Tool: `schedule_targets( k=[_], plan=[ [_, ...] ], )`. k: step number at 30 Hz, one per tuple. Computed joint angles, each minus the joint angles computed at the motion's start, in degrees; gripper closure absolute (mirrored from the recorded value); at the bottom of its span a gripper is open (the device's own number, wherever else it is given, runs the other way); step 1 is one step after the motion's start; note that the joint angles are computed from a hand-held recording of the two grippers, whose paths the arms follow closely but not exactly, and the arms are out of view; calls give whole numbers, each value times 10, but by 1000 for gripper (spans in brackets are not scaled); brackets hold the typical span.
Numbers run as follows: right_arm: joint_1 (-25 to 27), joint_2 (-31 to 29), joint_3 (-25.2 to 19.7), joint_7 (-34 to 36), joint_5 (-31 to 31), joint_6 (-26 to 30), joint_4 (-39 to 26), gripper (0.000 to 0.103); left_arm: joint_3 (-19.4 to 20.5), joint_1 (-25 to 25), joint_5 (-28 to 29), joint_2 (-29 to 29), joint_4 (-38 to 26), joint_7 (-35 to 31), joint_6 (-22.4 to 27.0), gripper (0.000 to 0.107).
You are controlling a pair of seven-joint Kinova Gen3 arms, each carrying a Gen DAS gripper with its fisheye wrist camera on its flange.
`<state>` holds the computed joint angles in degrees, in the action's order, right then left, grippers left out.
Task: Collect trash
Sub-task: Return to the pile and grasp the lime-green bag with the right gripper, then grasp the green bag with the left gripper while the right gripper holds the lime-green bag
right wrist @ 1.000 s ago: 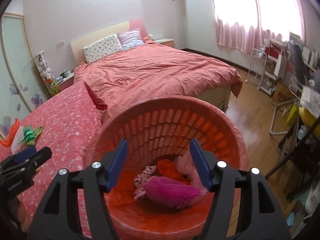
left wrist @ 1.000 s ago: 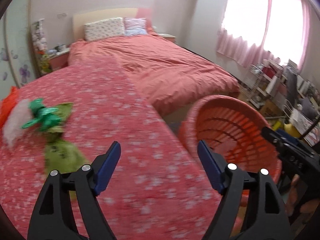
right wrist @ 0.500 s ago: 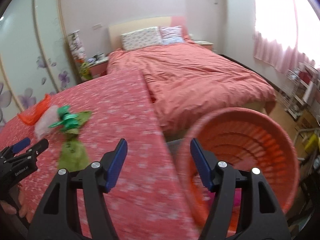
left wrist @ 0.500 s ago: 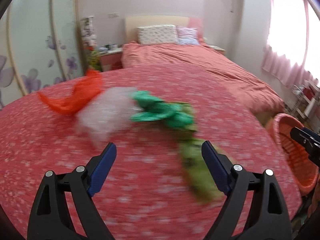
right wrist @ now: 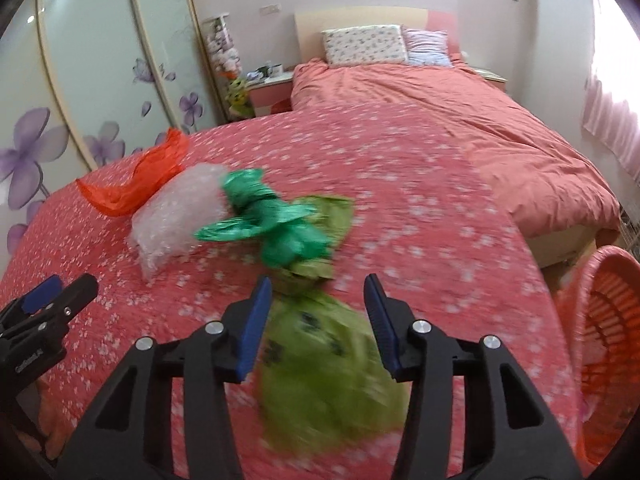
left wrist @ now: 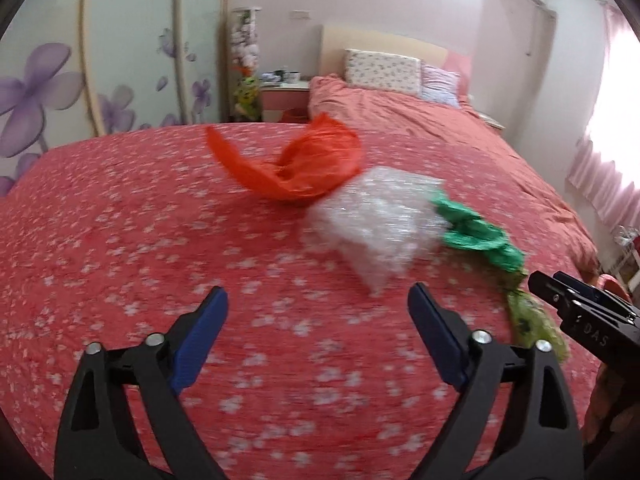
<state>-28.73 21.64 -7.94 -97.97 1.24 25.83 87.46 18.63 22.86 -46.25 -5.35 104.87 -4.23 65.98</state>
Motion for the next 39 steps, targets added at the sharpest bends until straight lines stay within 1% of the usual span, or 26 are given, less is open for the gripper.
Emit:
schedule_targets(
  k=[3,7,10,11,13,15,17,22,28,32,35,36,38,39],
  plan=[
    [-34,23,22,-26,25,26,-34,61,3,-1,-5,-4,4,6,17,14],
    [-49,43,34,-51,45,51,-58,62,0,-5,-7,-13,16,5,12,13],
    [-60,51,41,-67,62,62,-68,69,-2,-13,-1,-22,27,6,-3,13],
    [-60,51,40,-68,66,63,-68,76,-4,-17,2,-26,31,4,-12,13],
    [-68,52,46,-77,80,66,-69,80,-6,-27,12,-30,34,-1,-28,13],
    [-64,49,43,-80,82,64,-64,84,-1,-33,15,-32,36,0,-33,13],
    [-57,42,43,-86,82,56,-52,86,1,-39,16,-34,38,-4,-40,13],
    [-35,27,44,-98,77,36,-25,87,13,-43,15,-29,32,-5,-50,13],
    [-12,5,56,-116,83,8,13,87,13,-35,18,-16,18,-8,-72,13],
    [15,-6,48,-107,73,-8,32,87,13,-17,3,15,-14,-14,-80,14],
    [29,-16,44,-98,66,-23,49,87,3,5,-14,47,-46,-17,-88,20],
    [35,-18,40,-93,61,-27,53,87,-3,11,-16,64,-65,-25,-93,23],
    [48,-25,33,-82,49,-37,64,87,-21,27,-10,90,-94,-42,-98,29],
    [56,-29,28,-73,43,-42,69,87,-23,27,-3,110,-116,-58,-100,32]
  ],
)
